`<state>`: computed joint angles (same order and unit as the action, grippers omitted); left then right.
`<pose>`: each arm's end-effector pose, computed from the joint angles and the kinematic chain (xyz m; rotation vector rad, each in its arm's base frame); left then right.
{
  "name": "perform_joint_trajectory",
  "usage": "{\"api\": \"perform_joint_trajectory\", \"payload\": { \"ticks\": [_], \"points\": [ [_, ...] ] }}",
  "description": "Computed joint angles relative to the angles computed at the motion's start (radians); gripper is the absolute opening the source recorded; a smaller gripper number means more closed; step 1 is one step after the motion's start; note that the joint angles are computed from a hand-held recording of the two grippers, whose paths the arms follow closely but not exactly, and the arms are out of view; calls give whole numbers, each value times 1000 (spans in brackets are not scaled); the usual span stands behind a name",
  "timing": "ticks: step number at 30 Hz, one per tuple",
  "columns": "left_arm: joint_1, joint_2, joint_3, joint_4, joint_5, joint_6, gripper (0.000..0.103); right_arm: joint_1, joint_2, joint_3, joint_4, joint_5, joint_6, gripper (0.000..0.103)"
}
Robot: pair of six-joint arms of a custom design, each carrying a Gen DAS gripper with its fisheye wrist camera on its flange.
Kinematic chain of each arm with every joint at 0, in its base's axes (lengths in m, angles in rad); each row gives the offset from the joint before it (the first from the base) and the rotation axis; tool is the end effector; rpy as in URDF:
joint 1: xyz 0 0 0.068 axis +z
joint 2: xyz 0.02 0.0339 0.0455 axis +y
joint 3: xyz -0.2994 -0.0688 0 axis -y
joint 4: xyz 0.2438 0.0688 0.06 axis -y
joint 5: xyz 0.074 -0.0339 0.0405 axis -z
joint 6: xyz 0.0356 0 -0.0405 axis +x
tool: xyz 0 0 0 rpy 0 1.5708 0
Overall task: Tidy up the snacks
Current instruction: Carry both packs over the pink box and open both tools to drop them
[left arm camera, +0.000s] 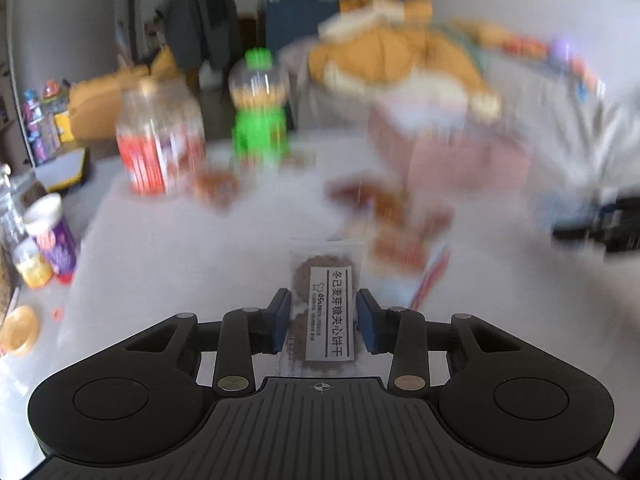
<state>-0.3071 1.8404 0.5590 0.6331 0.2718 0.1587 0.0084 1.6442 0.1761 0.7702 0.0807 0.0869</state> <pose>0.2956 -0.1038 0.1202 0.6571 2.1185 -0.3833 0.2105 -0.0011 0.1054 0.1316 2.2625 -0.0410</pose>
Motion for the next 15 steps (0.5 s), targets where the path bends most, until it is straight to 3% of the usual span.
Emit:
{"api": "perform_joint_trajectory", "payload": {
  "ticks": [3, 6, 11, 13, 15],
  "points": [
    [-30, -64, 90, -26, 60, -104, 41, -72, -162, 2, -99, -53, -25, 64],
    [-124, -9, 260, -41, 79, -154, 41, -132, -254, 47, -155, -59, -19, 64],
    [-253, 297, 665, -77, 89, -279, 43, -213, -253, 119, -196, -61, -15, 64],
    [-281, 435, 866, -173, 68, -361, 47, -229, -213, 143, -192, -46, -29, 64],
    [-301, 548, 1051, -318, 17, -437, 43, -246, -144, 181, -183, -31, -38, 64]
  ]
}}
